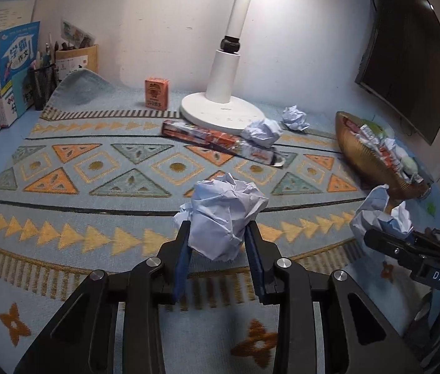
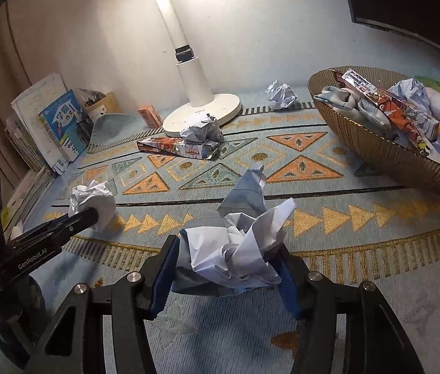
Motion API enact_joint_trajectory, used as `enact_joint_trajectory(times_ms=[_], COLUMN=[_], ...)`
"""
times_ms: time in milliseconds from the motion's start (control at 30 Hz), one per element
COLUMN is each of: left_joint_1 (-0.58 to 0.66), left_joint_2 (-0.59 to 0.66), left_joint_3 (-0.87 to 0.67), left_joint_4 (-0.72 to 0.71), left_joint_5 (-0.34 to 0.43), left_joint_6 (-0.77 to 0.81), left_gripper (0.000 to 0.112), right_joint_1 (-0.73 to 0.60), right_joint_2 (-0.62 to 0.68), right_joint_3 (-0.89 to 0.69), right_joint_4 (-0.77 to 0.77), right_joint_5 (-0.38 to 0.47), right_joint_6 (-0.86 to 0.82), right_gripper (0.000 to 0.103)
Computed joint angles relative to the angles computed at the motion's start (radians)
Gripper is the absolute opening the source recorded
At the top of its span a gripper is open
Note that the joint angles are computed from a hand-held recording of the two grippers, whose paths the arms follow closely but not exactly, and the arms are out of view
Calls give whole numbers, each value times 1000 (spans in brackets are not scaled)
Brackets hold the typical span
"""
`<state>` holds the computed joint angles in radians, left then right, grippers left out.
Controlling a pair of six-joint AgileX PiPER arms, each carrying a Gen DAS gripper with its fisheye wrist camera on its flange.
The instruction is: Organize objects
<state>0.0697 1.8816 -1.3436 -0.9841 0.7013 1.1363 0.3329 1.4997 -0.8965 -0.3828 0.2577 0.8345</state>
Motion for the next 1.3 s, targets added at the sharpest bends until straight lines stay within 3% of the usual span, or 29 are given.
enact_joint_trajectory(times_ms=[67, 233, 300, 433, 567, 600, 633, 733, 800, 900, 1067, 1133, 1200, 1300], left_joint_1=[-19, -178, -260, -408, -498, -511, -520, -521, -521, -490, -424, -390, -361, -281], left_joint_2=[-25, -27, 23, 166, 333, 361, 393, 488, 463, 418, 235, 149, 57, -68], left_joint_3=[-15, -193, -317, -569, -825, -865, -913, -1075, -1014, -916, -588, -452, -322, -97], left_joint_4=[-35, 8, 58, 185, 304, 319, 326, 331, 334, 279, 184, 162, 236, 298], left_joint_5=[40, 94, 112, 121, 157, 148, 158, 261, 222, 225, 155, 113, 62, -42], left_joint_6=[-2, -149, -243, -436, -596, -613, -629, -676, -664, -618, -450, -392, -425, -455], left_gripper=[30, 30, 30, 30, 31, 35, 47, 67, 68, 68, 68, 68, 69, 75], right_joint_1=[-19, -113, -218, -440, -567, -598, -617, -634, -646, -669, -648, -598, -527, -369], right_joint_2=[-65, -234, -244, -133, 55, 103, 148, 201, 184, 130, 16, -44, -99, -183], right_joint_3=[18, -30, -83, -268, -513, -577, -640, -719, -693, -602, -432, -368, -312, -198], right_joint_4=[98, -47, 24, 207, 413, 504, 557, 563, 574, 650, 705, 673, 620, 440], right_joint_5=[12, 157, 191, 261, 348, 371, 401, 430, 419, 401, 365, 345, 325, 262], right_joint_6=[-104, -38, -136, -358, -579, -669, -719, -728, -736, -792, -823, -792, -746, -551], right_gripper=[56, 57, 57, 57, 61, 74, 82, 82, 82, 82, 82, 82, 85, 91])
